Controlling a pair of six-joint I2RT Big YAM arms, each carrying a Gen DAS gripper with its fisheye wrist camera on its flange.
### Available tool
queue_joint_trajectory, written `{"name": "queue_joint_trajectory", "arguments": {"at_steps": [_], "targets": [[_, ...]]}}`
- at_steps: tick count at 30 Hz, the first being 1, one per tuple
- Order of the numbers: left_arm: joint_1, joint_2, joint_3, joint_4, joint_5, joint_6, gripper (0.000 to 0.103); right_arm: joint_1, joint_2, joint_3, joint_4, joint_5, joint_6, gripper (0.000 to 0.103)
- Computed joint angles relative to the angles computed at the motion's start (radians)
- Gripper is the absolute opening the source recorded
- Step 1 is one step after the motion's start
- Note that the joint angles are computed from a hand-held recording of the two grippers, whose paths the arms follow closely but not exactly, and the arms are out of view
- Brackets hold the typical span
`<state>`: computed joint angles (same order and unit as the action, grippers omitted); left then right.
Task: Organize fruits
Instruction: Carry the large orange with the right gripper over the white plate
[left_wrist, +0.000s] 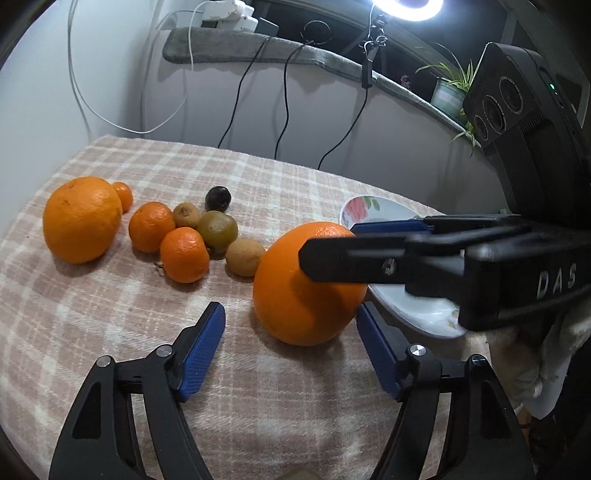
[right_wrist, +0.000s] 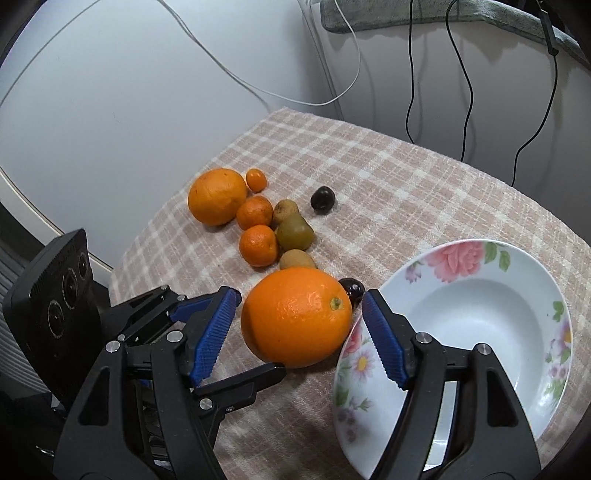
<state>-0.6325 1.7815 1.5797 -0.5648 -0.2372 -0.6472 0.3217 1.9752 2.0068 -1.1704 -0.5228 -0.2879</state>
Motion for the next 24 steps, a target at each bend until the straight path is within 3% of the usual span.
{"name": "queue_joint_trajectory", "arguments": {"at_steps": [7, 10, 13, 24], "targets": [[0.01, 0.028, 0.041, -0.028, 0.045, 0.002, 0.072, 0.004, 0.001, -0.007, -0.005, 0.014, -0.026, 0.074], [0.012, 0.03, 0.039, -0.017, 0.078, 0.006, 0.063, 0.003, 0.0, -0.01, -0.007, 0.017, -0.032, 0.074], [0.009, 0.03, 0.039, -0.017, 0.068, 0.01, 0.063, 0.005, -0.013, -0.028, 0.006, 0.018, -0.038, 0.066], [-0.013, 0.007, 0.03, -0.006, 0.016, 0.007, 0.062, 0.008, -0.058, -0.074, 0.054, 0.028, -0.02, 0.066]]}}
